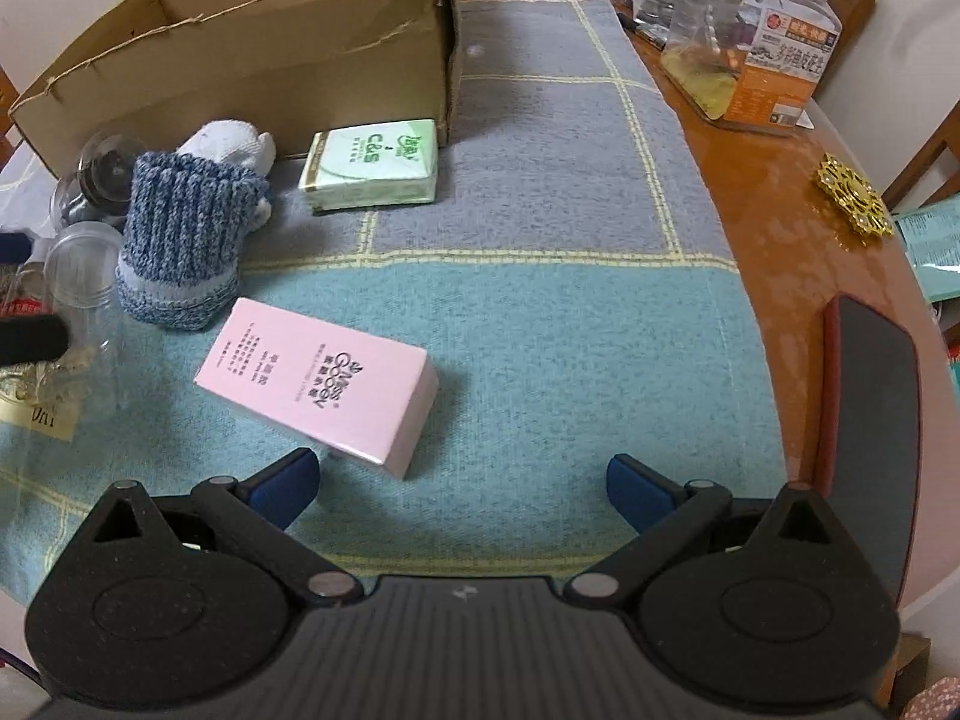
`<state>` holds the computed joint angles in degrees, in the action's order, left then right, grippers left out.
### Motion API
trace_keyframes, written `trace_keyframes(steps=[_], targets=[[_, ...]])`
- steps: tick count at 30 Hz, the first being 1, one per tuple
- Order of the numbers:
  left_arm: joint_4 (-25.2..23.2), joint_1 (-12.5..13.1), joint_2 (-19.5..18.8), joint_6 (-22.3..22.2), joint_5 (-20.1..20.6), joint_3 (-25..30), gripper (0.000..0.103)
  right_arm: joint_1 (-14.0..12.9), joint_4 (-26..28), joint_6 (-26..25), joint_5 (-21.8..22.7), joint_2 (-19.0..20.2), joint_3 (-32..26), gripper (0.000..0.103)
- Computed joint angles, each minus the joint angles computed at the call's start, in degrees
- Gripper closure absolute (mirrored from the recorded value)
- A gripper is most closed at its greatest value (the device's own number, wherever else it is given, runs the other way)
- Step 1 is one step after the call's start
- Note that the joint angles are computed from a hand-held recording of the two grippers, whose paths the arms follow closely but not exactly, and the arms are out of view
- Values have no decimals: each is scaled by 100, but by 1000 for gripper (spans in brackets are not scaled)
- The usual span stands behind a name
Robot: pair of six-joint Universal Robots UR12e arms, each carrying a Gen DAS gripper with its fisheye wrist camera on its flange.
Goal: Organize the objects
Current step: 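Grasp the empty clear plastic jar with the left tool while the right tool grasps the pink box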
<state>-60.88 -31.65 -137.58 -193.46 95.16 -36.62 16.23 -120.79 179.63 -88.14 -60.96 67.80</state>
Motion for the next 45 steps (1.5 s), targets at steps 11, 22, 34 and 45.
trace_keyframes(steps=[11, 22, 34, 45], targets=[[-712, 123, -251, -26, -915, 567, 2, -30, -115, 71, 103, -83, 146, 0], [-1163, -143, -294, 916, -294, 742, 2, -137, -190, 234, 222, -61, 126, 0], [-1102, -234, -524, 853, 229, 948, 13, -166, -128, 81, 358, -100, 152, 0], [-797, -160, -424, 788, 14, 855, 13, -162, -159, 26, 615, -127, 149, 0]])
